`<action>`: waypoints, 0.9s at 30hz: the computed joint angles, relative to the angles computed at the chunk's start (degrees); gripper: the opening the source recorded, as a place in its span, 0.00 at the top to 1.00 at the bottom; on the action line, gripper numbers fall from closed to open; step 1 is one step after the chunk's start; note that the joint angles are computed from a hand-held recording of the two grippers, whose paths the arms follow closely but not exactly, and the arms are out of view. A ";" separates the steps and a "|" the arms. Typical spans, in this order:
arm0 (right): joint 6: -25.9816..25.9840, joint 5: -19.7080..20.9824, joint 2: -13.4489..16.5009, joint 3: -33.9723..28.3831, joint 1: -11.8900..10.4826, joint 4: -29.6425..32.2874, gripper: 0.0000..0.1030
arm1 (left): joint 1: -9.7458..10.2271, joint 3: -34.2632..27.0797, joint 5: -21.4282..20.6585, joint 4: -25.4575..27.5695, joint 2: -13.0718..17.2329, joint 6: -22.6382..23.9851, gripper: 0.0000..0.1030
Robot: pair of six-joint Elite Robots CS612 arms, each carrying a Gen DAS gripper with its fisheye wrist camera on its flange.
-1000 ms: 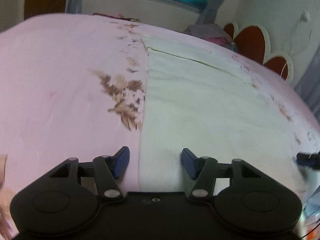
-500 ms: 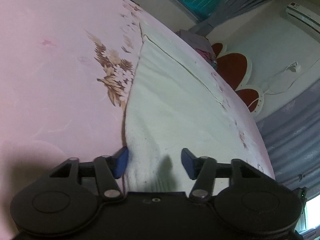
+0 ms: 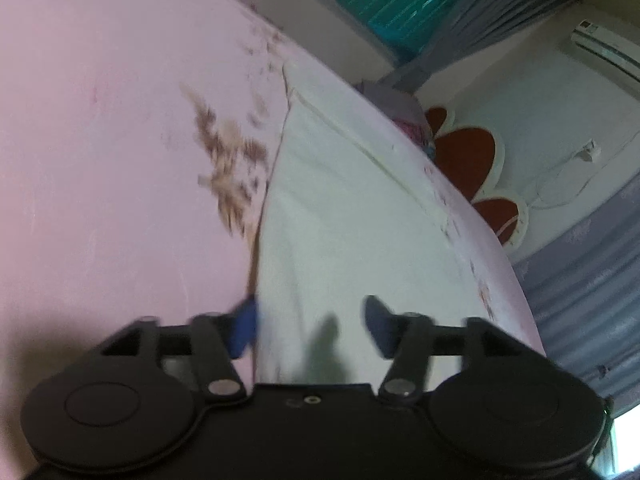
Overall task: Fold small clothes
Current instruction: 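Close the right gripper on the sweater edge while the left gripper grasps beside it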
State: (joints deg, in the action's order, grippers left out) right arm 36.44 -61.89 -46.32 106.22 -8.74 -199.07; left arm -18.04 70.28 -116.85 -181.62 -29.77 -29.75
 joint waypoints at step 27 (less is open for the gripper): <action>3.84 8.69 2.51 -0.64 -3.00 -2.71 0.97 | 0.86 0.25 -6.40 -0.96 1.20 -3.44 0.78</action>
State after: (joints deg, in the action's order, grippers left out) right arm 40.28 -53.20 -43.81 105.58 -11.73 -201.79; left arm -17.18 70.53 -123.25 -182.58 -28.57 -33.19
